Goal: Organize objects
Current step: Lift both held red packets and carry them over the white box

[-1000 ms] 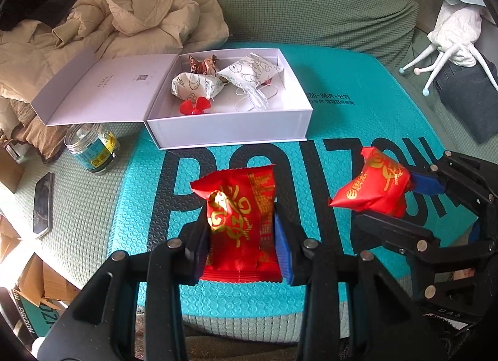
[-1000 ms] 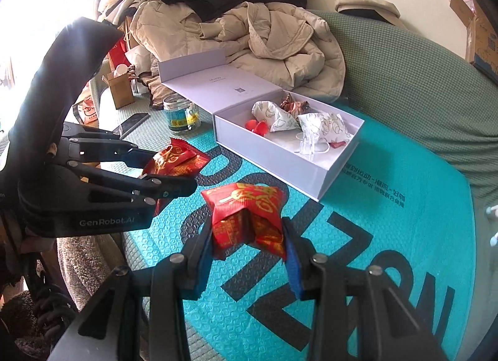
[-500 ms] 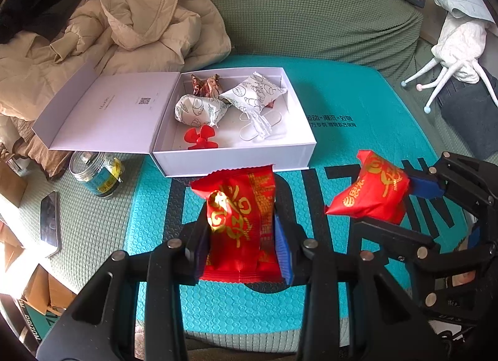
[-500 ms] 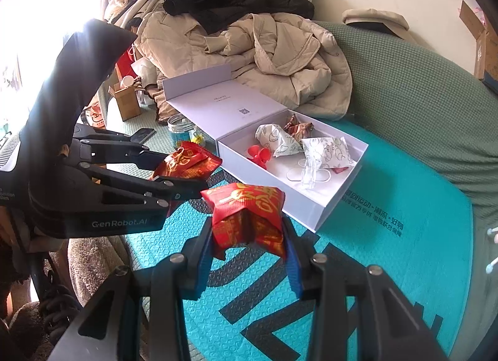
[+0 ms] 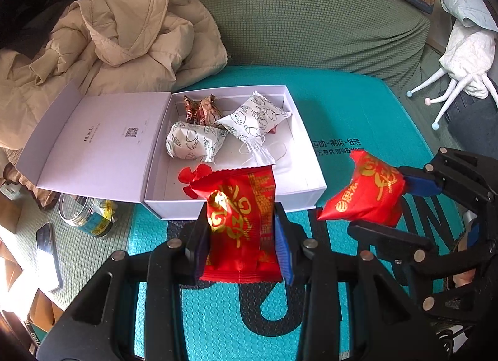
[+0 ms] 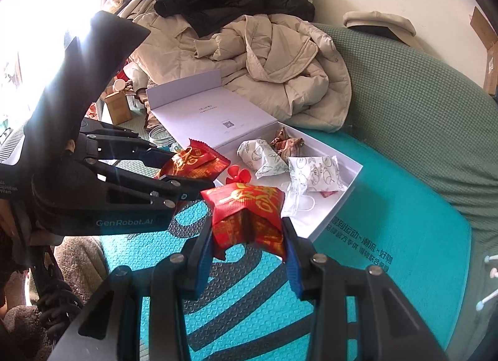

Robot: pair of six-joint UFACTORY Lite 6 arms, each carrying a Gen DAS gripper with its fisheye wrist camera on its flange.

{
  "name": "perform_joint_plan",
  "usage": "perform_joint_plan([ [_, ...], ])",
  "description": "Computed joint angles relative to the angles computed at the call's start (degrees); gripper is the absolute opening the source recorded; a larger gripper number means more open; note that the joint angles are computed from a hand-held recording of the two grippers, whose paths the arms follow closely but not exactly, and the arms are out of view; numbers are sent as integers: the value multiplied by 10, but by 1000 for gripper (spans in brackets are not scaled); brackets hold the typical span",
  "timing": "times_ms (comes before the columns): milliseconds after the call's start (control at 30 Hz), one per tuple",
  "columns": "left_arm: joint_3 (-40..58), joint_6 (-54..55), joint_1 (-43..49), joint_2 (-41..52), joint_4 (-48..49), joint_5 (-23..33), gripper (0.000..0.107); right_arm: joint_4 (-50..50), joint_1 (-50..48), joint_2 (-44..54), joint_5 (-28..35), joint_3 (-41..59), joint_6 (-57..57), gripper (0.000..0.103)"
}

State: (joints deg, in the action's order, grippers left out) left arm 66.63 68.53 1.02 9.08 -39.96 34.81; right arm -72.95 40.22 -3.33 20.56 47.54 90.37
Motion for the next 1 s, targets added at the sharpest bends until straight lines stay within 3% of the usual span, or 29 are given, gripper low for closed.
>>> perform_joint_plan([
  [567, 271, -112, -60, 239, 69, -5, 35, 65, -163, 148, -108, 148, -178, 40],
  [767, 358, -135, -75, 324, 89, -11, 35, 27, -196, 210, -124, 205, -158, 40],
  [1000, 467, -167, -84, 413, 107, 15, 35, 144, -225, 274, -128, 272, -293, 40],
])
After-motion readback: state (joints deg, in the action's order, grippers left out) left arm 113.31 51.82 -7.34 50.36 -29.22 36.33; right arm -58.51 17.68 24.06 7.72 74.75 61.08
